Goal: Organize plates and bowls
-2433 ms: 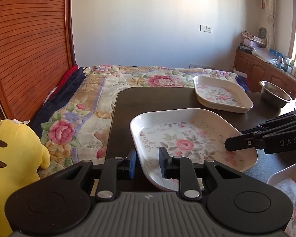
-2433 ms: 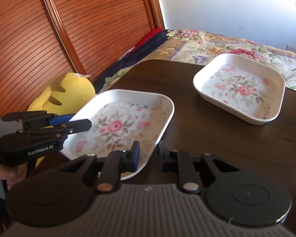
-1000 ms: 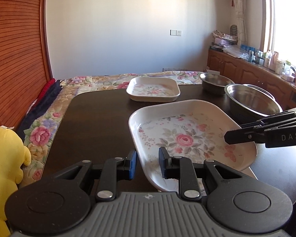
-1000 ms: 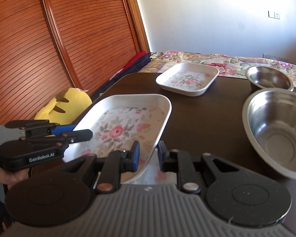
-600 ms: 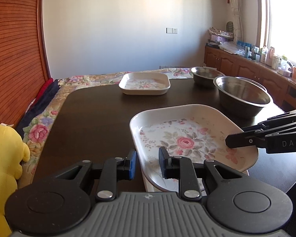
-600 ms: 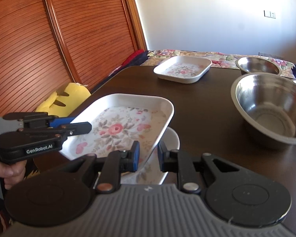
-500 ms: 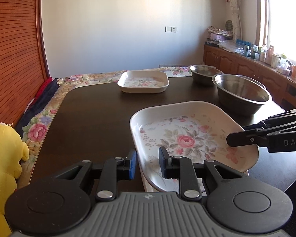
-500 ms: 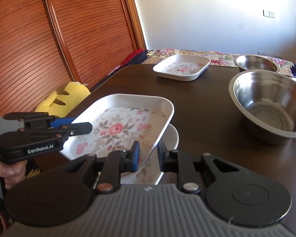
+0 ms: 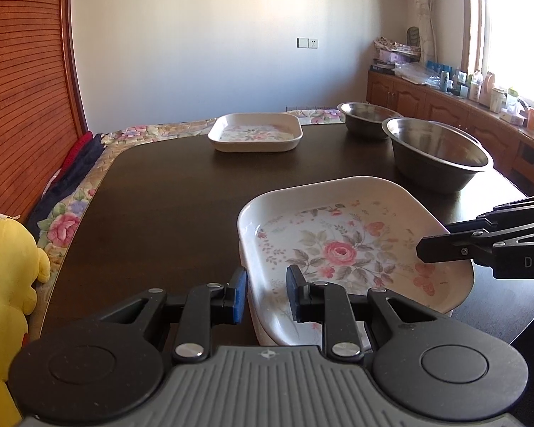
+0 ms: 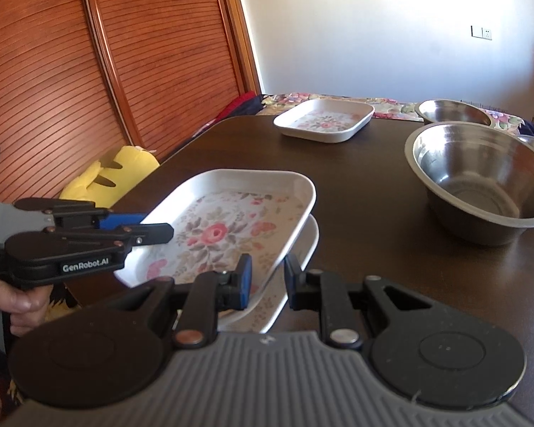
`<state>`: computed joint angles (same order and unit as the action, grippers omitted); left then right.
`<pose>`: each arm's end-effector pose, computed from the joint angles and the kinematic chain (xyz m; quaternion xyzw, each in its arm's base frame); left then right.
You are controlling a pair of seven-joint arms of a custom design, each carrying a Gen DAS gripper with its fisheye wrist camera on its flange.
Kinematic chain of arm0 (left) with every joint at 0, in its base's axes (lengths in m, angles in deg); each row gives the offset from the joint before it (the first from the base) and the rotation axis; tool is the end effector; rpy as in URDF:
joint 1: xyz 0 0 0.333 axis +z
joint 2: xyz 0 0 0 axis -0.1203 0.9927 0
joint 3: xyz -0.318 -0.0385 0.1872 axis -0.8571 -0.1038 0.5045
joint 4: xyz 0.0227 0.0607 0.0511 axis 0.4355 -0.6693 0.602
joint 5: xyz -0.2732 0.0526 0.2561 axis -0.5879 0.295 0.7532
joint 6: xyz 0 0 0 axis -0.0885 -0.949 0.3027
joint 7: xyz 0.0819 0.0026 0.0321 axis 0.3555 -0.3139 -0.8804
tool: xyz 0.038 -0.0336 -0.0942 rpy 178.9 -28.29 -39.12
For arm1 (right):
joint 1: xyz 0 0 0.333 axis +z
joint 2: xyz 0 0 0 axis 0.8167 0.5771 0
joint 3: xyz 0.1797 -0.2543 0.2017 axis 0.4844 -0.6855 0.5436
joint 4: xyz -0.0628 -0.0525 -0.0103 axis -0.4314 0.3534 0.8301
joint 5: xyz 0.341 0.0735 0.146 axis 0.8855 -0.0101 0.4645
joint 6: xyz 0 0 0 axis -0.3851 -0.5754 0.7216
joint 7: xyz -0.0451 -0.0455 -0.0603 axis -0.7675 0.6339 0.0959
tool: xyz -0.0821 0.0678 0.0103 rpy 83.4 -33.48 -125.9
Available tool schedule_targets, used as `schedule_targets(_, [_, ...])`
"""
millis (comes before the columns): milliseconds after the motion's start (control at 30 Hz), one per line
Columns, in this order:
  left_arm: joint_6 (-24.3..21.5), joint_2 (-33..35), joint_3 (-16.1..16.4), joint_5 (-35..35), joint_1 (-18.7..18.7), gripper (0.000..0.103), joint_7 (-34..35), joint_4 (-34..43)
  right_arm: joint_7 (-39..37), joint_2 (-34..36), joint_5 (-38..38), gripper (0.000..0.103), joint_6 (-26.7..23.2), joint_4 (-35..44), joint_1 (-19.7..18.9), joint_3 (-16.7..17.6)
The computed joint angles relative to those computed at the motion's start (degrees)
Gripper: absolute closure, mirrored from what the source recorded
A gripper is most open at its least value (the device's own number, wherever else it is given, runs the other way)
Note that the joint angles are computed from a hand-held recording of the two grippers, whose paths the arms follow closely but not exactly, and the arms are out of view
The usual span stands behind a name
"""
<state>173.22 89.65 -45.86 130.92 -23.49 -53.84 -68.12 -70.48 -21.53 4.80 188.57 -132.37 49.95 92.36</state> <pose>0.6483 -0.2539 0.3577 -0.6668 0.5894 -0.2911 0.3510 0.7553 0.0513 0.3973 -0.8228 0.3480 -0.0723 0.4435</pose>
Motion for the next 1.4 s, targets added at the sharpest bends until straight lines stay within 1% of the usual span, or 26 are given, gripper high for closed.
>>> schedule_targets(100, [0.1,0.3,0.0,-0.5,0.1,0.077,0.7,0.1,0.5,0.4,-0.4,0.081,0.0,0.3,0.1,-0.1])
schedule_targets(233, [0.9,0.4,0.3,0.9,0.2,0.077,-0.6,0.3,0.6,0.4,-0.2,0.081,0.0,0.0,-0.2,0.0])
schedule_targets(333, [0.5,0.3,0.3,1.8,0.2,0.076,-1.4,0.5,0.8,0.6,-0.4,0.080,-0.4,0.2,-0.3,-0.1])
schedule_targets(433, [1.0,0.4,0.1,2.1,0.7,0.076,-1.6,1.0,0.1,0.5,0.1,0.080,-0.2,0.1,-0.6,0.2])
schedule_targets(533, [0.8,0.4,0.2,2.6,0.8,0.072,-1.9,1.5,-0.6,0.4,0.9,0.080,-0.9,0.5,-1.1,0.5])
schedule_targets(600, [1.1,0.4,0.2,3.0,1.1,0.066,-2.4,1.7,-1.4,0.3,1.4,0.080,-1.1,0.8,-1.2,0.6])
schedule_targets(667, [0.9,0.4,0.2,3.1,1.2,0.046,-2.5,2.0,-1.9,0.4,1.7,0.080,-1.4,1.5,-1.3,0.6])
schedule_targets(700, [0.9,0.4,0.2,3.1,1.4,0.041,-2.6,2.1,-2.2,0.4,1.9,0.080,-1.5,1.7,-1.3,0.7])
schedule_targets(767, [0.8,0.5,0.3,3.0,1.5,0.023,-2.6,2.5,-2.7,0.6,2.2,0.080,-1.5,2.3,-1.2,0.7])
schedule_targets(800, [0.4,0.5,0.4,3.1,1.5,0.018,-2.8,2.6,-2.7,0.7,2.2,0.080,-1.5,2.8,-1.1,0.7])
schedule_targets(833, [-0.2,0.5,0.5,3.3,1.3,0.011,-3.0,2.7,-2.6,1.0,2.1,0.080,-1.7,3.3,-1.0,0.7])
schedule_targets(867, [-0.5,0.6,0.5,3.0,1.4,0.008,-2.6,2.9,-2.3,1.3,2.1,0.080,-1.8,3.9,-0.9,0.7])
schedule_targets(933, [-0.7,0.9,0.5,1.2,1.6,0.008,-0.2,3.4,-1.6,2.1,1.7,0.080,-1.9,5.4,-0.6,0.7])
schedule_targets(1000, [-1.0,1.0,0.7,-0.9,1.6,0.005,2.0,3.7,-0.5,3.1,1.0,0.080,-2.0,7.2,-0.4,0.7])
schedule_targets(1100, [-0.7,1.1,1.5,-1.7,1.4,0.001,3.1,4.0,1.1,4.5,-0.3,0.080,-1.9,9.9,0.0,0.9])
schedule_targets(1167, [0.0,1.1,1.8,-1.8,1.6,0.000,3.1,3.9,2.4,5.6,-1.4,0.075,-1.7,11.9,0.4,1.1])
schedule_targets(1200, [0.5,1.3,1.7,-2.6,1.9,0.000,3.8,4.1,2.9,6.0,-1.9,0.070,-1.6,12.7,0.4,1.3])
schedule_targets(1300, [2.2,2.0,1.8,-5.4,2.5,0.000,6.4,4.7,4.0,7.1,-3.1,0.070,-0.8,14.7,0.7,1.7])
schedule_targets(1400, [2.8,2.7,2.3,-9.3,2.6,0.000,10.2,5.3,5.6,8.5,-4.6,0.068,-0.7,17.1,1.0,2.1])
